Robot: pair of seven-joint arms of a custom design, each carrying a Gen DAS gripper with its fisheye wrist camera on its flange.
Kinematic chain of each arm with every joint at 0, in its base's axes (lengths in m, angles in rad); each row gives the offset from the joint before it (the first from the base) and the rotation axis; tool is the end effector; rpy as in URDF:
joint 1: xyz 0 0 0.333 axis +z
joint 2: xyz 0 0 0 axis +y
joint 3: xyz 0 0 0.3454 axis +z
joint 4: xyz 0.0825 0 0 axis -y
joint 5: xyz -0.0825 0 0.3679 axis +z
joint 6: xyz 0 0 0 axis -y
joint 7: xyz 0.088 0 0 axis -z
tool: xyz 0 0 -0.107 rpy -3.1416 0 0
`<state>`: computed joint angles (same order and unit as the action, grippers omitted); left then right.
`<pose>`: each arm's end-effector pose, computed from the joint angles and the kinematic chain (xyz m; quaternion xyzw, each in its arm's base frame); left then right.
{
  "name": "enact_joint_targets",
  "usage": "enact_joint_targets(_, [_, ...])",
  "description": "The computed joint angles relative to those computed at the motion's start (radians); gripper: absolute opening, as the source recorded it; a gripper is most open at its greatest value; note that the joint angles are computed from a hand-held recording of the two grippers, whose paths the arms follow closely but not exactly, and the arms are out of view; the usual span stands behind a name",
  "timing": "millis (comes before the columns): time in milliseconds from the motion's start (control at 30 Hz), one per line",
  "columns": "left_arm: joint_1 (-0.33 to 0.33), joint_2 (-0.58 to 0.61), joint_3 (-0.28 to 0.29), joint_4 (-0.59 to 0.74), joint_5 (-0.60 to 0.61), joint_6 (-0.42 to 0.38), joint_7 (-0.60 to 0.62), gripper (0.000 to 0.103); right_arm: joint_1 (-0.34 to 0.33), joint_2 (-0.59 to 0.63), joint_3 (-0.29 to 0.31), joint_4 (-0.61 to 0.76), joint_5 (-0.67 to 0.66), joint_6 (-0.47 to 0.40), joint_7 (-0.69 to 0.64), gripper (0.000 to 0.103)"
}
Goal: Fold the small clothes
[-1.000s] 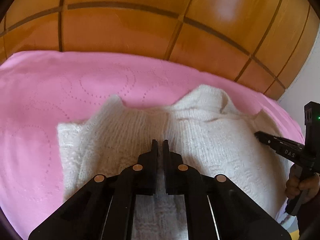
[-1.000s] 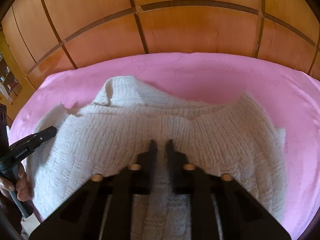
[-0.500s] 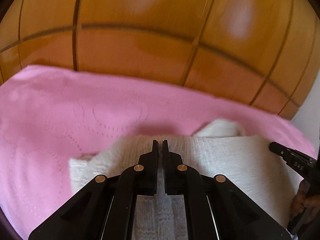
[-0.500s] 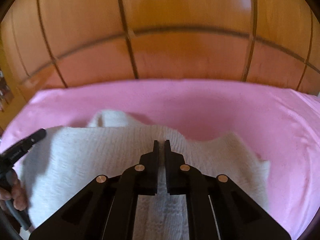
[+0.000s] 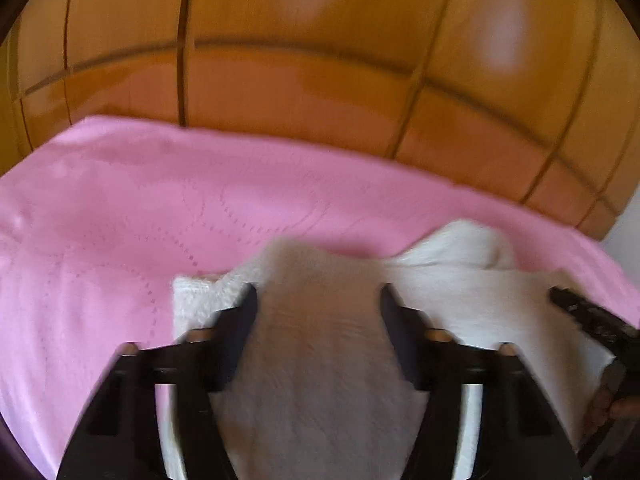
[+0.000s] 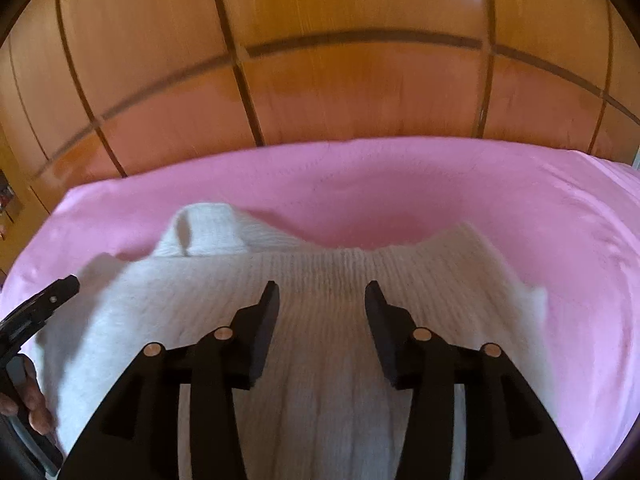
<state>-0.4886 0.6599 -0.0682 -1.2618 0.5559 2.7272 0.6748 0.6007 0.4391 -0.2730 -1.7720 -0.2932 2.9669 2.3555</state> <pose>0.6670 -0.4175 0.4919 -0.6261 0.6554 -0.3684 0.2065 0.6457 0.2723 0.4441 -0.6130 0.6891 -0.2053 0.3274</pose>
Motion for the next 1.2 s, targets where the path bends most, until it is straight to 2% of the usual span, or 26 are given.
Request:
enact_joint_targets(100, [-0.012, -0.076, -0.001, -0.114, 0.035, 0.073, -0.016, 0.063, 0.037, -0.077, -0.026, -0.123, -0.031, 0.081, 0.02, 0.048])
enact_joint_targets(167, [-0.024, -0.119, 0.005, -0.19, 0.065, 0.133, -0.041, 0.063, 0.081, -0.121, -0.07, -0.193, -0.069, 0.111, 0.039, 0.051])
enact_joint_targets(200, [-0.032, -0.134, 0.007, -0.218, 0.082, 0.14, -0.045, 0.063, 0.084, -0.137, -0.073, -0.22, -0.075, 0.126, 0.04, 0.056])
enact_joint_targets(233, [-0.035, -0.138, -0.002, -0.229, 0.086, 0.121, -0.033, 0.063, 0.106, -0.157, -0.102, -0.26, -0.093, 0.139, 0.06, 0.063])
enact_joint_targets(267, [-0.032, -0.131, -0.016, -0.225, 0.078, 0.097, -0.018, 0.063, 0.157, -0.164, -0.165, -0.284, -0.132, 0.127, 0.113, 0.063])
enact_joint_targets(300, [-0.02, -0.112, -0.043, -0.212, 0.046, 0.046, 0.012, 0.063, 0.175, -0.166, -0.195, -0.303, -0.162, 0.118, 0.154, 0.062])
enact_joint_targets(333, [-0.021, -0.1, -0.045, -0.206, 0.037, 0.022, 0.016, 0.063, 0.168, -0.153, -0.196, -0.299, -0.172, 0.119, 0.178, 0.062])
enact_joint_targets(400, [-0.063, -0.094, 0.004, -0.204, 0.097, 0.027, -0.032, 0.065, 0.195, -0.144, -0.262, -0.342, -0.22, 0.207, 0.256, 0.062])
enact_joint_targets(467, [-0.075, -0.108, 0.001, -0.199, 0.106, -0.01, -0.058, 0.065, 0.225, -0.147, -0.295, -0.358, -0.198, 0.229, 0.255, 0.062])
enact_joint_targets(533, [-0.064, -0.131, -0.016, -0.219, 0.1, 0.001, -0.079, 0.065, 0.322, -0.144, -0.382, -0.342, -0.201, 0.182, 0.274, 0.066])
enact_joint_targets(600, [-0.07, -0.167, -0.007, -0.264, 0.126, 0.02, -0.128, 0.065, 0.406, -0.149, -0.457, -0.331, -0.258, 0.14, 0.33, 0.07])
enact_joint_targets(700, [-0.078, -0.204, -0.002, -0.309, 0.176, 0.019, -0.185, 0.065, 0.533, -0.166, -0.581, -0.338, -0.401, 0.155, 0.459, 0.071])
enact_joint_targets(733, [-0.079, -0.211, -0.004, -0.317, 0.19, 0.012, -0.202, 0.065, 0.558, -0.171, -0.603, -0.339, -0.438, 0.163, 0.49, 0.071])
enact_joint_targets(767, [-0.079, -0.218, -0.007, -0.326, 0.202, 0.005, -0.215, 0.065, 0.572, -0.18, -0.608, -0.339, -0.465, 0.171, 0.509, 0.071])
enact_joint_targets(900, [-0.065, -0.248, -0.027, -0.368, 0.233, -0.007, -0.26, 0.069, 0.543, -0.194, -0.538, -0.321, -0.511, 0.184, 0.523, 0.071])
enact_joint_targets(967, [-0.055, -0.26, -0.039, -0.384, 0.234, -0.022, -0.268, 0.069, 0.497, -0.195, -0.468, -0.312, -0.507, 0.189, 0.502, 0.071])
enact_joint_targets(1033, [-0.049, -0.273, -0.043, -0.403, 0.248, -0.023, -0.29, 0.069, 0.428, -0.191, -0.365, -0.298, -0.477, 0.182, 0.455, 0.071])
enact_joint_targets(1100, [-0.039, -0.28, -0.049, -0.411, 0.254, -0.031, -0.298, 0.069, 0.381, -0.178, -0.292, -0.283, -0.469, 0.174, 0.43, 0.07])
enact_joint_targets(1167, [-0.032, -0.289, -0.052, -0.422, 0.264, -0.039, -0.311, 0.069, 0.303, -0.167, -0.19, -0.273, -0.431, 0.166, 0.379, 0.07])
enact_joint_targets(1200, [-0.031, -0.292, -0.054, -0.426, 0.27, -0.043, -0.318, 0.069, 0.289, -0.161, -0.17, -0.268, -0.43, 0.158, 0.376, 0.07])
